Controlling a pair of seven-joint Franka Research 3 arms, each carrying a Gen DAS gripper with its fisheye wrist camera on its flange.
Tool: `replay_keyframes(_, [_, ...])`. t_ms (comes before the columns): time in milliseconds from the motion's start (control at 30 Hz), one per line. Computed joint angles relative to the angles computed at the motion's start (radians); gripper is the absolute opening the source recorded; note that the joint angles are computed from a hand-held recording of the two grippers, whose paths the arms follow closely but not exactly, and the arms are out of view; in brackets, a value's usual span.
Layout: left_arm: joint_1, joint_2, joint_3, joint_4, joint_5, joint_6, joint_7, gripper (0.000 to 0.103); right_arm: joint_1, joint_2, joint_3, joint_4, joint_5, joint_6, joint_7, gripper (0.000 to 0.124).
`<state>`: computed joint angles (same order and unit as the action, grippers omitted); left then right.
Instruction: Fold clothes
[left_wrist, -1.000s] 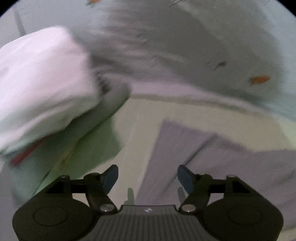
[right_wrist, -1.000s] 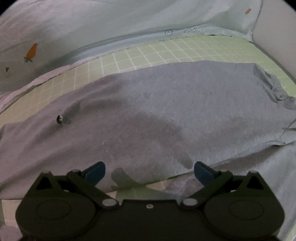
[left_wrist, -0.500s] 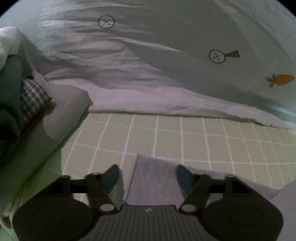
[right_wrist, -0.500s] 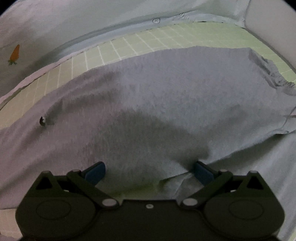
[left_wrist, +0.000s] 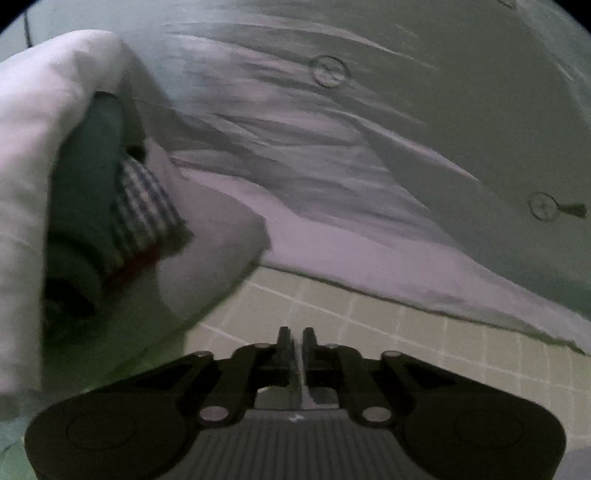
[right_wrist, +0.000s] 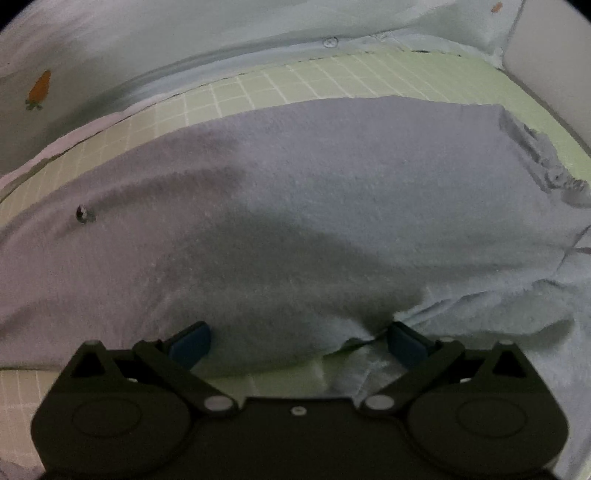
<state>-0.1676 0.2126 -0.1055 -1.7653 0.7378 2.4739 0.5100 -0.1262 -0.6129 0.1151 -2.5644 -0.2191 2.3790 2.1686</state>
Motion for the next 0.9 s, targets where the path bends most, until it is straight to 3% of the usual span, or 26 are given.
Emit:
replay_keyframes(33, [-0.008,-0.01,0.0,-0.005,0.021,-0.011,0.001,0.029,0.002,-0.008,-0.001,-0.005,-0.007,0.002,-0.011,0.103])
replay_keyframes(100, [-0.018,-0.046,-0.001,-0.036,0.067,-0.021,-0.027,0.061,-0.002,-0.022,0.01,-0.012,-0.032,0.006,-0.024,0.103])
replay_keyframes(167, [-0.009,-0.106,-0.008,-0.096,0.073,0.007,-0.056,0.07,-0.002,-0.03,0.015,-0.016,-0.046,0.012,-0.036,0.103])
replay_keyframes(333, [0.02,-0.253,-0.046,-0.24,-0.005,0.053,-0.035,0.08,0.006,-0.056,0.014,-0.041,-0.04,0.042,-0.051,0.103])
replay_keyframes(500, [0.016,-0.441,-0.073,-0.42,-0.173,0.069,0.096,0.084,0.021,-0.118,-0.004,-0.1,-0.021,0.086,-0.129,0.103])
replay_keyframes(700, [-0.04,-0.682,-0.126,-0.601,-0.35,-0.068,0.142,0.084,-0.001,-0.232,-0.029,-0.195,-0.021,0.154,-0.297,0.103])
replay_keyframes(900, [-0.096,-0.816,-0.217,-0.652,-0.415,-0.211,0.014,0.084,-0.124,-0.333,-0.082,-0.268,-0.011,0.223,-0.436,0.103])
